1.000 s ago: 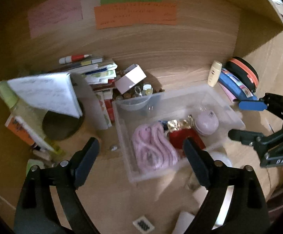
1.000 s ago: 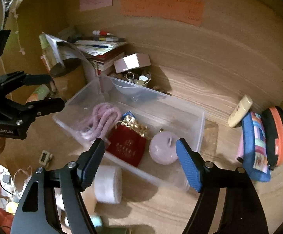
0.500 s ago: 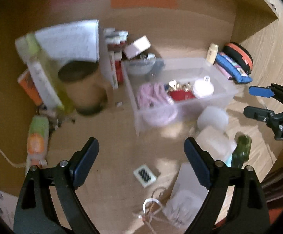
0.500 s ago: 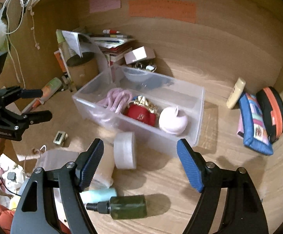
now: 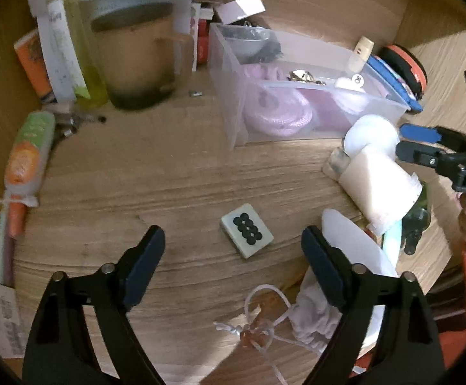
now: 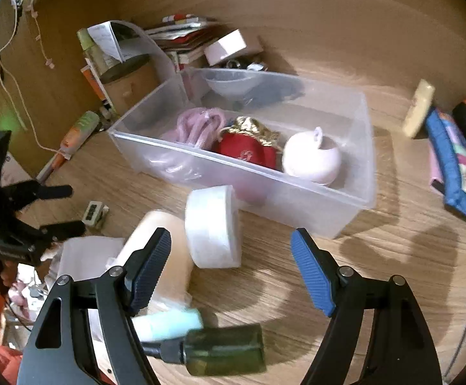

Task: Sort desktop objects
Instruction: 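Grasp the white tape roll with the right tool while the left grasps the white block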

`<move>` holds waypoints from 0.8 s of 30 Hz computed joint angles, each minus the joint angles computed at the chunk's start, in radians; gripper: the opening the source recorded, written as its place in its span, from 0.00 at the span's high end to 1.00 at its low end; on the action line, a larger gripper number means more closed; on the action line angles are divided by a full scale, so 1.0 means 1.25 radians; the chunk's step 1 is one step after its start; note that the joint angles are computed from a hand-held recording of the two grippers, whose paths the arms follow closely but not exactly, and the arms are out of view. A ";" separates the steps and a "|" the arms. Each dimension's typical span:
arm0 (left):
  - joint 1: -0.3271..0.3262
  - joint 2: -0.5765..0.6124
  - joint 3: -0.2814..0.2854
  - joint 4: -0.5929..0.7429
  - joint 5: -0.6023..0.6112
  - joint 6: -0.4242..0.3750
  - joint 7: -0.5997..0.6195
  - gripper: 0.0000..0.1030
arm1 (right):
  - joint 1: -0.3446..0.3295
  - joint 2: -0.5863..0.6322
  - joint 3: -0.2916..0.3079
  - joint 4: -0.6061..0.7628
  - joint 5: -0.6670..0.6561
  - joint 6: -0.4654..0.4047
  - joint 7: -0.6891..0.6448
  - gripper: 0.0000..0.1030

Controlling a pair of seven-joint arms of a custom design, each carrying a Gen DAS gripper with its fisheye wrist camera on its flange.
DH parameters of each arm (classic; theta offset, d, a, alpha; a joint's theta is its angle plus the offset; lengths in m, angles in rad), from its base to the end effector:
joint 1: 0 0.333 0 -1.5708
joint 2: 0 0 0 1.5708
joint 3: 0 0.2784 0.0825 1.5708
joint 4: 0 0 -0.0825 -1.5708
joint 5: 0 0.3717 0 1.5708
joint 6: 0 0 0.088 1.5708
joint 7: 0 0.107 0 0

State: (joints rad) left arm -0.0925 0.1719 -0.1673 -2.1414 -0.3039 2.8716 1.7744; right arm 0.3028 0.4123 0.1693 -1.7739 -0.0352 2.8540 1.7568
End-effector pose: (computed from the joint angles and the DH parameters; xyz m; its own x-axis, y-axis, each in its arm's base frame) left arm 0.5732 -0.1327 0.3575 -0.2204 -0.9648 0.1437 -0.8400 0.1129 -0.5307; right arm 0.6045 0.2966 0.3818 0.3217 -0.9343 -0.1534 -0.7776 -0.1683 -0.6058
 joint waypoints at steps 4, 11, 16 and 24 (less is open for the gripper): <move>0.018 0.022 -0.018 0.022 -0.076 -0.029 0.040 0.32 | -0.012 0.037 0.021 0.050 0.025 -0.022 -0.033 0.40; -0.026 0.026 0.008 0.015 0.032 0.013 -0.030 0.49 | 0.000 0.081 0.012 0.121 0.029 -0.066 -0.043 0.65; -0.001 0.027 -0.013 0.013 -0.017 0.027 0.001 0.68 | 0.025 0.096 -0.014 0.145 -0.006 -0.090 -0.034 0.72; 0.007 0.031 -0.018 0.020 -0.055 0.033 0.013 0.75 | 0.020 0.058 -0.014 0.084 -0.029 -0.043 -0.015 0.74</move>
State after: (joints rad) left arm -0.0838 0.2105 -0.1904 -2.1161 -0.3726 2.9130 1.7907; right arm 0.3281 0.4845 0.1518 -1.6688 -0.0713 2.8007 1.7377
